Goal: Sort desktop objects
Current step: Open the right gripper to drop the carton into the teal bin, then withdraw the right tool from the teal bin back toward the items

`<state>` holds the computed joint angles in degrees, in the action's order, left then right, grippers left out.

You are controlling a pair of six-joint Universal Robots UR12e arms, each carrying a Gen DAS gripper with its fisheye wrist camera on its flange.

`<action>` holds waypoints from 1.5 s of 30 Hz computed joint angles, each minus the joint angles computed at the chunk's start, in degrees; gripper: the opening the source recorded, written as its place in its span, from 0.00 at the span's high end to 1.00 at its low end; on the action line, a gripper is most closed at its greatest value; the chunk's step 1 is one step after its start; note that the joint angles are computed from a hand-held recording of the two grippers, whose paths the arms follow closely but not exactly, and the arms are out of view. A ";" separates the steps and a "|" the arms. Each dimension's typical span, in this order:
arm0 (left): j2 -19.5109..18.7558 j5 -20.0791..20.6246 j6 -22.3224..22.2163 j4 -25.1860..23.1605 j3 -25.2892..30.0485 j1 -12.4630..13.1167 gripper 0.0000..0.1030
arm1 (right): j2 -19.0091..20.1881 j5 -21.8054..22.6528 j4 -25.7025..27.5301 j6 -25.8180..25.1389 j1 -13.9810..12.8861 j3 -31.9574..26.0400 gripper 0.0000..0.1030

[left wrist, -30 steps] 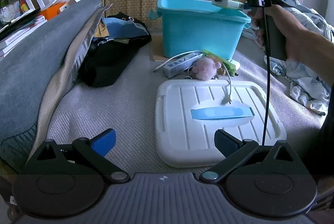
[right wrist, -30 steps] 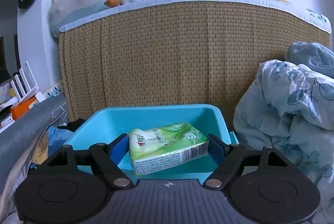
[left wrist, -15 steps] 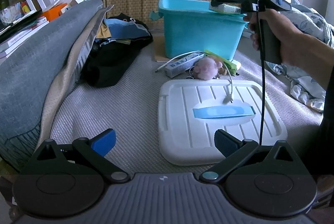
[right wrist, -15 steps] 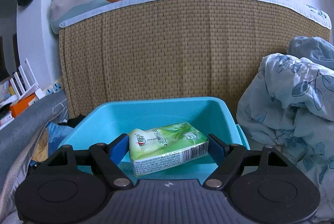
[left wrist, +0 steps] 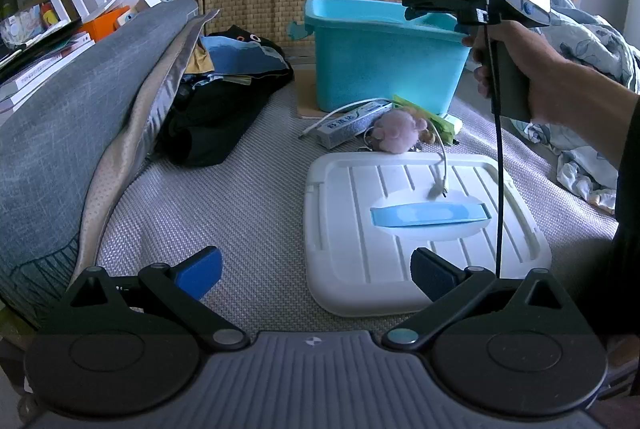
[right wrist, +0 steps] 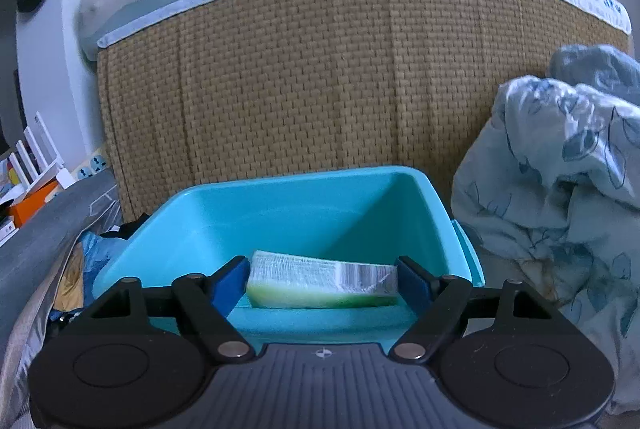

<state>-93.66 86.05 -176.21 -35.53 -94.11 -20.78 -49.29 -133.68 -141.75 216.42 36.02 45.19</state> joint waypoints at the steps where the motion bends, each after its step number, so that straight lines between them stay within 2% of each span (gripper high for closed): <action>1: -0.01 0.04 0.02 -0.02 0.01 0.00 0.00 | 0.19 0.01 0.33 -0.11 -0.06 -0.33 0.20; 5: -0.01 0.23 0.09 -0.10 -0.03 -0.02 0.00 | 0.72 0.46 1.82 -1.08 -0.24 -1.45 0.20; 18: -0.22 0.23 -0.06 -0.30 0.14 0.14 0.00 | 0.26 -0.13 -0.16 -1.05 0.43 -0.47 0.20; 23: 0.11 -3.10 -1.42 -0.56 -0.08 1.03 0.00 | -0.44 -0.52 -1.16 -0.75 0.79 0.60 0.20; 26: 0.10 -2.89 -1.06 -0.43 -0.10 0.86 0.00 | -0.89 -0.75 -1.41 -0.58 0.92 1.26 0.20; 30: 0.06 -2.15 -0.43 -0.42 -0.10 0.55 0.00 | -1.72 -1.20 -2.37 0.44 1.21 2.74 0.20; 36: 0.12 -2.95 -0.08 -0.46 -0.18 0.59 0.00 | -3.34 -1.85 -3.81 5.26 1.92 5.81 0.20; 41: 0.09 -4.94 -0.24 -0.29 -0.11 0.82 0.00 | -3.89 -5.16 -6.86 1.14 3.26 7.73 0.20; 45: -0.21 -5.50 -0.17 0.31 0.10 0.60 0.00 | -4.34 -4.17 -6.85 -1.22 3.65 8.18 0.20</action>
